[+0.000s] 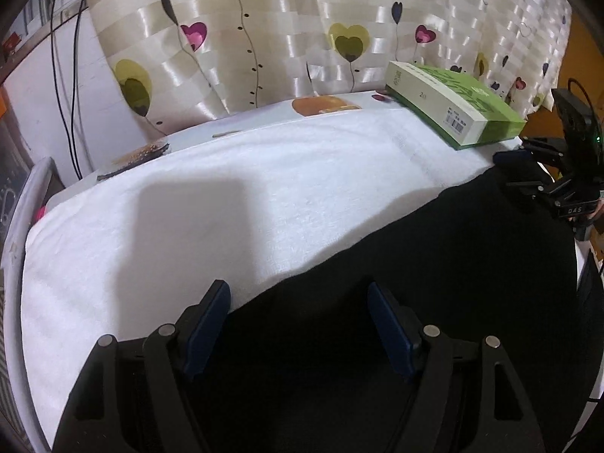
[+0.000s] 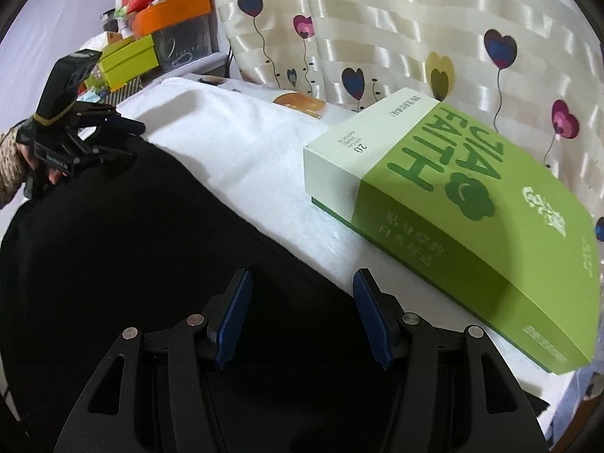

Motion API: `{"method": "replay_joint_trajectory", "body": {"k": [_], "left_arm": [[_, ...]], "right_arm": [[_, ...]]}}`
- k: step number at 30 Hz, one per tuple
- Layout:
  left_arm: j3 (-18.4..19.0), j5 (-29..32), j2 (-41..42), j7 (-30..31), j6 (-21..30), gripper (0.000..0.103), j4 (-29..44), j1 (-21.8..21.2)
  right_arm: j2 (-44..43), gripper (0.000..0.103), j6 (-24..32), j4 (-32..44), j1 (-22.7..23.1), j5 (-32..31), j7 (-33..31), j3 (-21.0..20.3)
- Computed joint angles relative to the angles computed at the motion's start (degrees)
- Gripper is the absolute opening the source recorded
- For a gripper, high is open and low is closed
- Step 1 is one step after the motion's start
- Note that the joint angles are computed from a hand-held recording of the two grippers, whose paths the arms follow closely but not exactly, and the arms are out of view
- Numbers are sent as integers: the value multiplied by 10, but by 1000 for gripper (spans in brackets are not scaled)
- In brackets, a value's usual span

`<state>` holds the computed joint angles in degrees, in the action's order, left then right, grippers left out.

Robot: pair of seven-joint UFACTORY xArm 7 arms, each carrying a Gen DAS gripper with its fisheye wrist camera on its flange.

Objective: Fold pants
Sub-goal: 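Reach both open grippers across the black pants to its opposite edge, then close both grippers on the pants edge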

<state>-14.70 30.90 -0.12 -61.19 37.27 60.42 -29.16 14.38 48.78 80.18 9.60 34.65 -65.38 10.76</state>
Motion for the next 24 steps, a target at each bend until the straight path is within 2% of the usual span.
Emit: {"method": "replay_joint_trajectory", "body": {"k": [4,10,14,18,20,22,24], "left_arm": [[4,-10,9,23,-2,81,9,2],[7,30,17,-14,-10,83,12,-3],[8,20,13,0,-18,81,6,-4],[5,26,5,-8,-31,75,-6,-5],[3,24,-2,3,-42,68,-14,-4],[1,19,-5,10,-46,63,-18,-3],[-2,19,-5,11,-44,56,-16,-2]], "right_arm": [[4,57,-2,4,1,-1,-1,1],[-1,57,-2,-4,-1,10,9,1],[-5,55,-7,-10,0,9,10,0],[-14,41,1,-18,-5,18,-7,-1],[-19,35,0,-24,-8,26,-15,-3],[-23,22,-6,-29,-7,26,-15,-6],[-26,16,-5,-32,-7,25,-12,-8]]}}
